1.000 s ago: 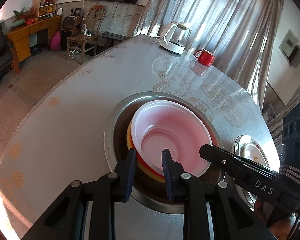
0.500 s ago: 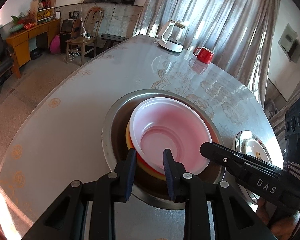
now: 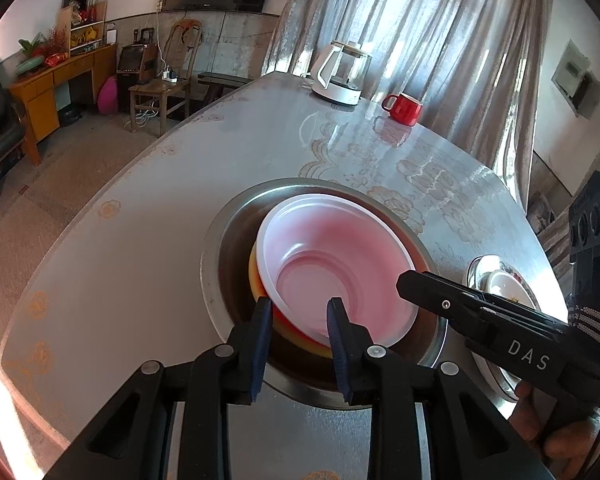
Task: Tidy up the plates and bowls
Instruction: 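Open the right gripper and release the red bowl's rim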
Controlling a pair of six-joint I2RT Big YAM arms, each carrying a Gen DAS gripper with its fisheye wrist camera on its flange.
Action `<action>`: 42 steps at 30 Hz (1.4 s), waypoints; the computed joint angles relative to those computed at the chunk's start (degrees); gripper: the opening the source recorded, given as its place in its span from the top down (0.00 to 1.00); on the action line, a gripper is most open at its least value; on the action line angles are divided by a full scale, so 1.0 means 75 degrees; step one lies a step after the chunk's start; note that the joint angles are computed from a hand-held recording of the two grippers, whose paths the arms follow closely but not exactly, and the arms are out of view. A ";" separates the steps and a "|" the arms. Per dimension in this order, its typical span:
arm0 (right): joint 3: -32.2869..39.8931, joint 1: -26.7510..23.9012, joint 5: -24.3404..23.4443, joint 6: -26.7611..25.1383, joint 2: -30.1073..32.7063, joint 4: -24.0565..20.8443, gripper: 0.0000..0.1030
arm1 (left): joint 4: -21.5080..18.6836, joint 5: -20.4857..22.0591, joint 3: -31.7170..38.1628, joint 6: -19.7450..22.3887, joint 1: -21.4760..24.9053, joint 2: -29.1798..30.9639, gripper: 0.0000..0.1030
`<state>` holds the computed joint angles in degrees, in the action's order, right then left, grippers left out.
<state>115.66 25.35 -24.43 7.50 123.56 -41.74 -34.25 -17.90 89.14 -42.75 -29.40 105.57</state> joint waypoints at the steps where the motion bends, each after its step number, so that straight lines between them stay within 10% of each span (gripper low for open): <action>1: 0.0030 0.0018 0.0055 -0.0046 0.0014 -0.0011 0.78 | -0.0019 -0.0045 0.0010 0.0019 -0.0009 0.0004 0.72; 42: -0.0708 -0.0074 -0.0231 -0.0079 -0.0406 0.0331 0.79 | 0.0068 -0.0408 -0.0003 0.0276 -0.0120 0.0030 0.64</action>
<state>110.36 24.80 -26.16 6.90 120.51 -39.26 -33.74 -20.97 89.12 -40.67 -30.30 105.79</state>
